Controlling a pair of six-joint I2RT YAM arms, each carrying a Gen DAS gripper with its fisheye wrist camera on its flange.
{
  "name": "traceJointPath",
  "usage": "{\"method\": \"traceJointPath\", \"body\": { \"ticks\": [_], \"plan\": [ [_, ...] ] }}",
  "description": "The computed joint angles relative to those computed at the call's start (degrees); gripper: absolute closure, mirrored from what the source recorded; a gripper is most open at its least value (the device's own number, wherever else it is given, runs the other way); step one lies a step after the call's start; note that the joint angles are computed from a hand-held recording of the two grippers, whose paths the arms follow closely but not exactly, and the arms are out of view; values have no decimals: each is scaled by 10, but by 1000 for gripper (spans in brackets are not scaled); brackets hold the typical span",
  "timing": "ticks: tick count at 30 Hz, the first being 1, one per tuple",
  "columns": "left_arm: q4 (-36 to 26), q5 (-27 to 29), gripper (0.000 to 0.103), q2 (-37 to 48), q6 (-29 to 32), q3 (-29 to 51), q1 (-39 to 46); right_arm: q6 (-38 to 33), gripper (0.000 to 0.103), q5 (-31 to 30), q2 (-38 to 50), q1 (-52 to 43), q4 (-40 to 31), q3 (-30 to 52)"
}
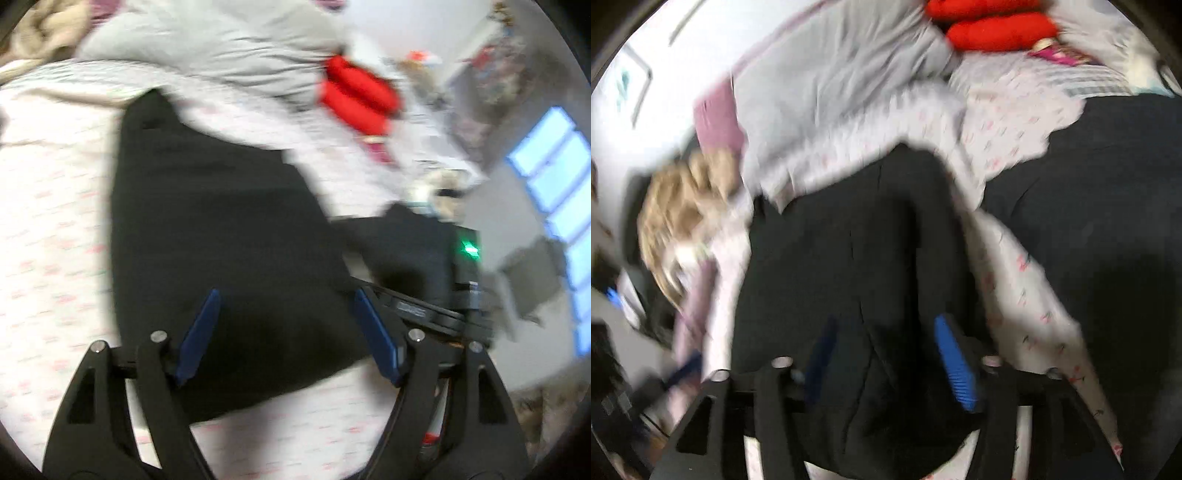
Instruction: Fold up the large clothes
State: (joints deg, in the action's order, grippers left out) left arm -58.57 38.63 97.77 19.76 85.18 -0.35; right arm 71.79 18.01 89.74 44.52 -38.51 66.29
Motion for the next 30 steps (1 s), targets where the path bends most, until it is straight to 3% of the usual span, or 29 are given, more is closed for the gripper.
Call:
{"method": "traceJointPath", "body": {
  "ticks": [2, 3, 4, 6, 8, 10, 13, 15, 19, 25, 30],
  "plan": [
    [29, -32, 27, 18, -6, -14, 16, -14, 42, -15, 57, -4, -28, 39],
    [43, -39, 27, 36, -16, -23, 29, -27, 65, -15, 62, -2, -16, 41],
    [50, -39, 27, 44, -25, -29, 33, -47, 81, -23, 65, -2, -1, 45],
    [83, -51, 27, 59, -55, -49, 38, -65, 85, 28, 87, 20, -52, 100],
    [88, -48, 27, 65, -48, -53, 43, -57, 86, 79, 71, 35, -70, 115],
    [97, -41, 27, 63, -48, -57, 40, -51, 86, 93, 25, 34, -37, 76],
    [84, -35, 27, 83, -35, -45, 44, -50, 86, 54, -1, 4, 7, 17],
    [82, -35, 24, 88, -31, -50, 45, -60, 86, 6, 27, -22, 28, -8],
    [101, -38, 23, 92, -35, -59, 41, -64, 86, -15, 30, -39, 74, -42],
    [171, -65, 22, 60, -44, -109, 23, -51, 83, 29, 42, -11, 16, -8],
    [208, -93, 19, 49, -66, -127, 3, -52, 65, 92, 74, 19, -62, 46]
  ]
}}
